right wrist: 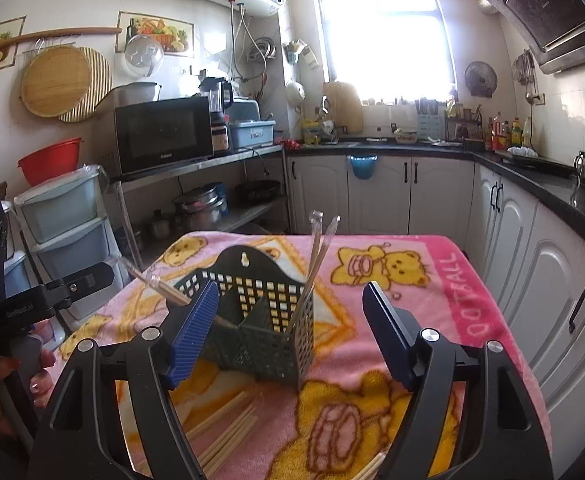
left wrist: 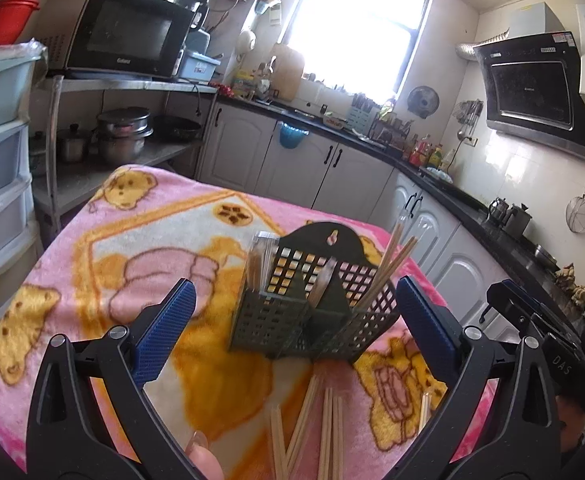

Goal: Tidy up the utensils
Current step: 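Raise both open tools away from the caddy, then move both open tools down toward the remaining chopsticks on the blanket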

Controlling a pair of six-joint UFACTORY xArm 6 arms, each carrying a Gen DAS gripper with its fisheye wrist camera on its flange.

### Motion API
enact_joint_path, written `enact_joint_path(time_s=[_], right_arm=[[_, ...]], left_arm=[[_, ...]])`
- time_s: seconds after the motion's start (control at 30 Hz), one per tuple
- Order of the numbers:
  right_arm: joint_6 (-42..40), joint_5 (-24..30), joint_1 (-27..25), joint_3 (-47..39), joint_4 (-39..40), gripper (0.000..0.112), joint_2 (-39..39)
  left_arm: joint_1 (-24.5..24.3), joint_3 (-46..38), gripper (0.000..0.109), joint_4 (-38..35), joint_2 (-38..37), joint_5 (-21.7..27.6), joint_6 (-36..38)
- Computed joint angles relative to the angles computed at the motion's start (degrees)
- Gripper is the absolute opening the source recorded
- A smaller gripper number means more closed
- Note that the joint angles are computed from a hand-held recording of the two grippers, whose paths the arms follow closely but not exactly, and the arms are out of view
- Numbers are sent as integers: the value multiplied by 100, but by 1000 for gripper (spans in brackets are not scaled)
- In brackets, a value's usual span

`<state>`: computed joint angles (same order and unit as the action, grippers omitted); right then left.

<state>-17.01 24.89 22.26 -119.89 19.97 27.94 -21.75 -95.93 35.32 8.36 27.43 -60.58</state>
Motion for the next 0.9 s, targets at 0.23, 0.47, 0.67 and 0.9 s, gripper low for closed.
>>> enact_joint_path(time_s=[0.23, 0.47, 0.67, 0.9], right_arm=[[-111, 95, 49, 455, 55, 72, -207], [-257, 204, 85, 731, 163, 72, -299], [-281, 396, 87, 808, 166, 72, -280], [-172, 671, 105, 865, 1, 72, -225]], left_arm=[[-6, 344, 92, -160, -116, 92, 88], [-31, 592, 92, -199, -180, 226, 99], [-41, 744, 92, -301, -206, 371, 218], [-34, 891, 92, -499, -196, 487, 375]])
